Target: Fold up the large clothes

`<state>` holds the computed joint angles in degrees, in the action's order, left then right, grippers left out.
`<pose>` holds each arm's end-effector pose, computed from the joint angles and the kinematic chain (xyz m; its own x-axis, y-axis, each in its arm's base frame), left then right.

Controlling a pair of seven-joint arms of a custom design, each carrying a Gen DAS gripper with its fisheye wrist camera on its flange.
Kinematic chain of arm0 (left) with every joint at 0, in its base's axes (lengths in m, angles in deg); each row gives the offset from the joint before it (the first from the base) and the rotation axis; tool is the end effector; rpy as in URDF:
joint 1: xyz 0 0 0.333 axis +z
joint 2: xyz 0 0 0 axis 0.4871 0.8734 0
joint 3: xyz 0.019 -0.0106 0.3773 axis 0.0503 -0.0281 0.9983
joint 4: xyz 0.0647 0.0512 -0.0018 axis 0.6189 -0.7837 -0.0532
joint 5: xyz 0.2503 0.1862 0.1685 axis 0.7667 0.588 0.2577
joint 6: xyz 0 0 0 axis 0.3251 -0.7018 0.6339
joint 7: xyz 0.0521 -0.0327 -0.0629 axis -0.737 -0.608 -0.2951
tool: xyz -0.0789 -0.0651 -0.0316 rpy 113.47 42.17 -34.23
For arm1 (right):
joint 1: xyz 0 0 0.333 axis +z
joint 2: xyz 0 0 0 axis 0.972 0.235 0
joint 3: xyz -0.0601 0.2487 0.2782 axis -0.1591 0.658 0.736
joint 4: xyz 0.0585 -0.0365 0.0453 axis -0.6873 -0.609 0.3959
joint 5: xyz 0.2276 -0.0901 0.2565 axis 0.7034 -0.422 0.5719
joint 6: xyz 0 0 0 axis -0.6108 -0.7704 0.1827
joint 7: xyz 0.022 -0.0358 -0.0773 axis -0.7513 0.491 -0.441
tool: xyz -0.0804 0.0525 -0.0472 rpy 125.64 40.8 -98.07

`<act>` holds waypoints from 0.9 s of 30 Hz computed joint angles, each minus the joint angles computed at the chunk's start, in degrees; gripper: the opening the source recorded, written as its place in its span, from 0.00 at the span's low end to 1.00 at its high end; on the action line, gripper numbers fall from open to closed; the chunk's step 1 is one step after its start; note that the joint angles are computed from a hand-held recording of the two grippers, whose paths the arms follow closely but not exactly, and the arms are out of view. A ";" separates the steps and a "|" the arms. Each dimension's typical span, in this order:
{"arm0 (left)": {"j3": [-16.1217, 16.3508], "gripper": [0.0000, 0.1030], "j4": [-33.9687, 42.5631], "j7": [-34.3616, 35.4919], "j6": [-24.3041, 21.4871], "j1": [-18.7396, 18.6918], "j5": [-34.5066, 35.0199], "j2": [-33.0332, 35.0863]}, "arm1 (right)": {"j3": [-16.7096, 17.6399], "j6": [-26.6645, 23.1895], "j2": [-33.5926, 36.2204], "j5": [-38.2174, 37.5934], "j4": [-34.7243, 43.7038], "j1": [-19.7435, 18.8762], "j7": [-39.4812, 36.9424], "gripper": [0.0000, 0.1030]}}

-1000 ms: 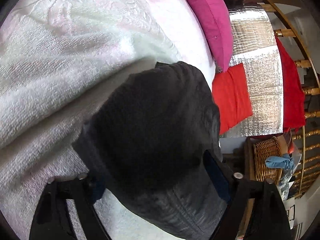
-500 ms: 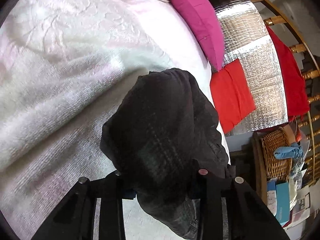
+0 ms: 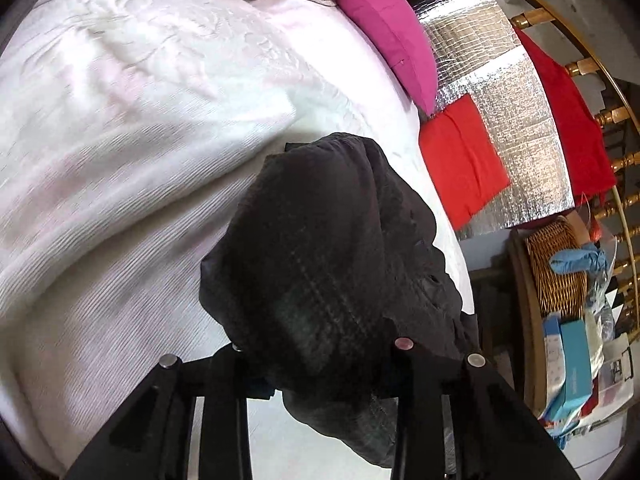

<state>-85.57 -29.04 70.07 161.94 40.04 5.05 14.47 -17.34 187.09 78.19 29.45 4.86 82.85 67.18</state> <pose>0.6632 -0.0179 0.5423 0.4073 -0.5588 0.7224 -0.5767 -0.7707 -0.2710 0.7306 0.1899 0.5010 -0.1885 -0.5521 -0.8122 -0.6049 0.7168 -0.3468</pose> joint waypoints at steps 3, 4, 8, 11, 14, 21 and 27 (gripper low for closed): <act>0.60 0.33 -2.78 0.72 1.01 -0.76 1.66 -1.36 | 4.89 2.88 -1.33 2.81 -4.57 -3.11 -3.67 0.39; 1.43 0.34 -3.04 0.14 1.20 -1.56 3.53 -1.20 | 4.95 2.77 -1.33 2.97 -4.91 -3.25 -3.83 0.39; 1.53 0.50 -1.64 -1.48 -0.95 -1.00 5.62 0.08 | 3.32 -0.69 -0.33 2.86 -3.21 -2.86 -3.31 0.46; -0.32 0.60 -1.18 1.28 -5.26 1.97 1.45 -0.16 | 0.68 -5.25 -1.82 2.94 -3.97 -2.10 0.63 0.70; 1.17 0.65 -3.96 3.03 -7.67 2.34 -1.28 -3.50 | 1.68 -7.12 -5.15 7.46 -7.37 -3.69 -3.69 0.71; 9.07 0.65 -13.12 -4.61 -4.21 -2.37 10.81 -14.16 | -8.71 -11.59 -16.78 2.99 -19.19 0.51 -1.89 0.72; 14.47 0.77 -1.06 -24.33 -7.23 -7.22 43.74 -9.42 | -12.40 -16.35 -13.74 -7.90 -7.95 2.75 -1.42 0.75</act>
<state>-71.10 -30.10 45.74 154.71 32.82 48.79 5.05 -29.75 170.74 64.45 21.55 -3.09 85.60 65.75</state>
